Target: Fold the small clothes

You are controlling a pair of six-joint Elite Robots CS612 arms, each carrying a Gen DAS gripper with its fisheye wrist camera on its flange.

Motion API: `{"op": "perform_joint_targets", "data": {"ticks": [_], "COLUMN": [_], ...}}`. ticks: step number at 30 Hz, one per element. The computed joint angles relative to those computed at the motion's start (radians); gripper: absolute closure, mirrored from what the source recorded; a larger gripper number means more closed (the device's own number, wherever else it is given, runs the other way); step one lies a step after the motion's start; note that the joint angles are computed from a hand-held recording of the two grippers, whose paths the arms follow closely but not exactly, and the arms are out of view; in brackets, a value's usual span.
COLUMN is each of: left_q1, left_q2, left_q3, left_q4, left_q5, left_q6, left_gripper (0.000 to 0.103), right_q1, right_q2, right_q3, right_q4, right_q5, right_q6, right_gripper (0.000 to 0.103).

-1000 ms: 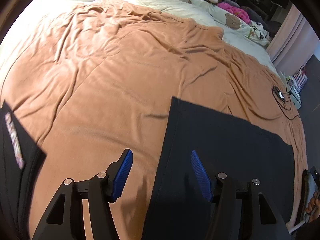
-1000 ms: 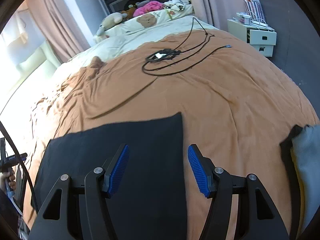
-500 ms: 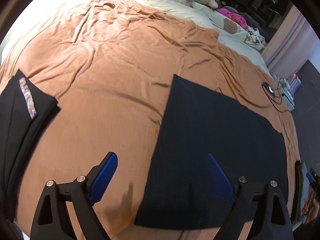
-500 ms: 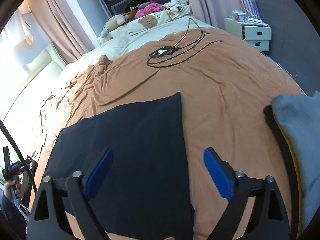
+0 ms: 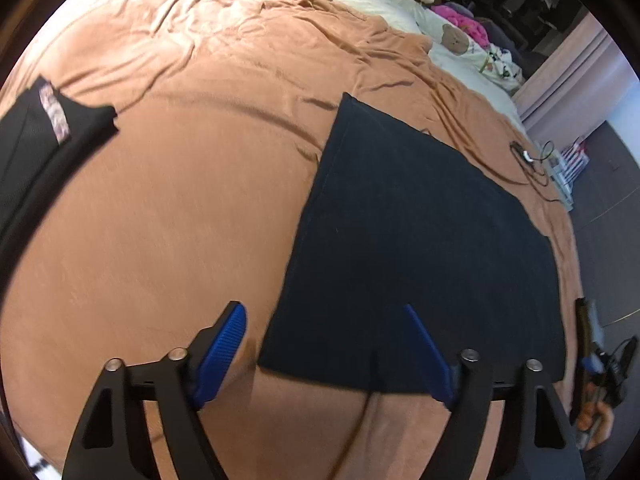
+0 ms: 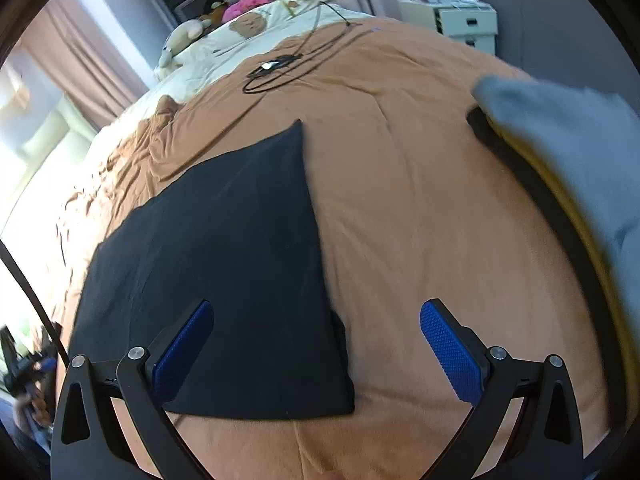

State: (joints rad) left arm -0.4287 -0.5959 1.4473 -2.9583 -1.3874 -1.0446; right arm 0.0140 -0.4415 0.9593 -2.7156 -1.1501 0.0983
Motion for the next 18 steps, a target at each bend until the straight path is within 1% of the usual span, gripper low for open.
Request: {"op": "perform_joint_targets", "data": {"ticks": [1,4,5,6,7,9,10,12,15,18], "left_q1": [-0.002,-0.004,-0.005,-0.007,-0.008,-0.010,-0.011,-0.012,-0.010,-0.008], "left_q2": [0.000,0.001,0.002,0.003,0.003,0.003,0.003,0.005,0.012,0.017], "left_q3": [0.006,0.026,0.031,0.038,0.043,0.056,0.063,0.076,0.086,0.090], "left_q4": [-0.008,-0.050,-0.065,-0.075,-0.084,-0.114,-0.129,-0.164,-0.206,-0.220], "left_q5": [-0.005,-0.027,-0.035,-0.039,-0.041,-0.048,-0.050,-0.056,-0.073,-0.084], "left_q6": [-0.009,-0.041,-0.055,-0.069,-0.079,-0.107,-0.120,-0.146,-0.181,-0.208], "left_gripper": [0.032,0.039,0.039,0.042,0.045,0.045,0.045,0.046,0.048,0.049], "right_q1": [-0.004,-0.013,-0.016,-0.021,-0.025,-0.034,-0.039,-0.047,-0.053,-0.056], "right_q2": [-0.003,-0.010,-0.010,-0.012,-0.012,-0.008,-0.007,-0.005,0.002,0.008], "right_q3": [0.014,0.048,0.055,0.066,0.069,0.076,0.079,0.087,0.084,0.079], "right_q4": [-0.012,-0.021,-0.023,-0.021,-0.016,-0.008,-0.005,0.001,0.025,0.020], "right_q5": [0.015,0.028,0.039,0.056,0.065,0.103,0.122,0.168,0.202,0.223], "right_q6": [0.017,0.045,0.055,0.076,0.092,0.132,0.145,0.166,0.168,0.178], "right_gripper": [0.000,0.000,0.004,0.009,0.013,0.029,0.032,0.045,0.052,0.054]}}
